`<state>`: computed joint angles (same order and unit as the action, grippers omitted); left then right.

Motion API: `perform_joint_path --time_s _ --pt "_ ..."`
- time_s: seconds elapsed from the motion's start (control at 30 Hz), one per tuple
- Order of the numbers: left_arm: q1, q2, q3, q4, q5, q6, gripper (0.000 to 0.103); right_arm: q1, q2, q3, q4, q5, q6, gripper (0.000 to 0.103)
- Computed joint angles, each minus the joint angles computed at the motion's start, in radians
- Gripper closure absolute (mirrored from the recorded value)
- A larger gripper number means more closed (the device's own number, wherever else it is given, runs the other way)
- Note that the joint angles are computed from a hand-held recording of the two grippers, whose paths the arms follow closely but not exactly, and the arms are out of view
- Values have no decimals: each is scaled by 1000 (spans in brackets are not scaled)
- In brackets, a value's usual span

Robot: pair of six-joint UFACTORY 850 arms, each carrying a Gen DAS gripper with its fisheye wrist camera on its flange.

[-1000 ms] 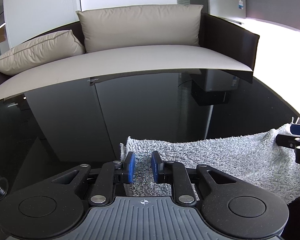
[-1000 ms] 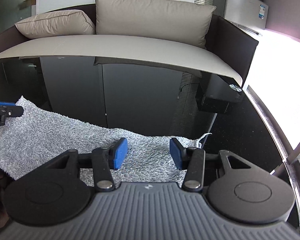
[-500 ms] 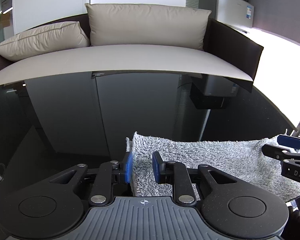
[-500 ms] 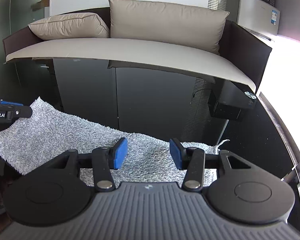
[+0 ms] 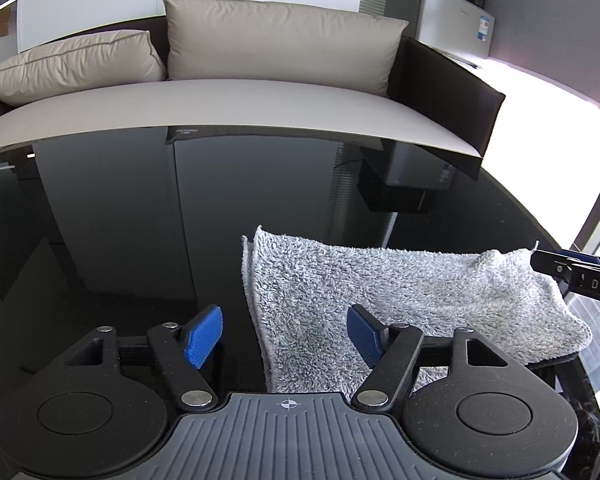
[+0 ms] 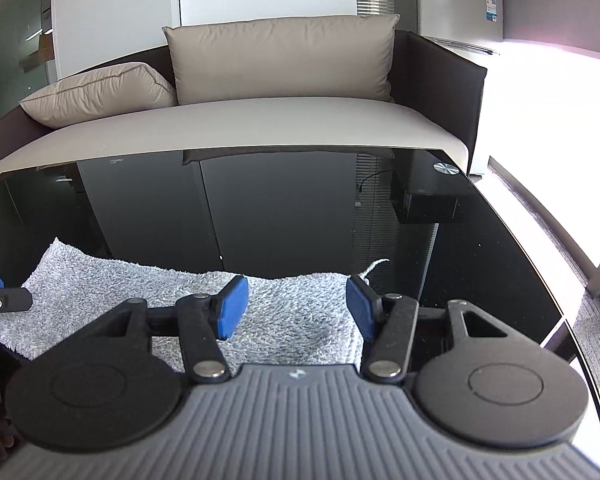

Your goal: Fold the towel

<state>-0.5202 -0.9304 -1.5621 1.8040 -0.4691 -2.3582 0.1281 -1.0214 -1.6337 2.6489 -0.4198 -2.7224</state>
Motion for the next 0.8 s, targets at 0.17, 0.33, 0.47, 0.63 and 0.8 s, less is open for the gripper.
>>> perform_joint_path --time_s 0.17,0.33,0.47,0.63,0.8 --pt "-11 9 23 26 -1 -35 14 -11 25 51 35 -27 -33 31" --pt "-16 22 48 76 4 -101 9 -21 54 104 74 -47 -58 17" --pt "-17 32 70 125 9 -171 6 -33 78 149 73 -70 -53 12" --pt "-22 43 93 176 11 -234 1 -41 95 178 57 -61 -11 9" --pt "-25 44 96 172 13 -229 1 -47 118 216 35 -64 36 9"
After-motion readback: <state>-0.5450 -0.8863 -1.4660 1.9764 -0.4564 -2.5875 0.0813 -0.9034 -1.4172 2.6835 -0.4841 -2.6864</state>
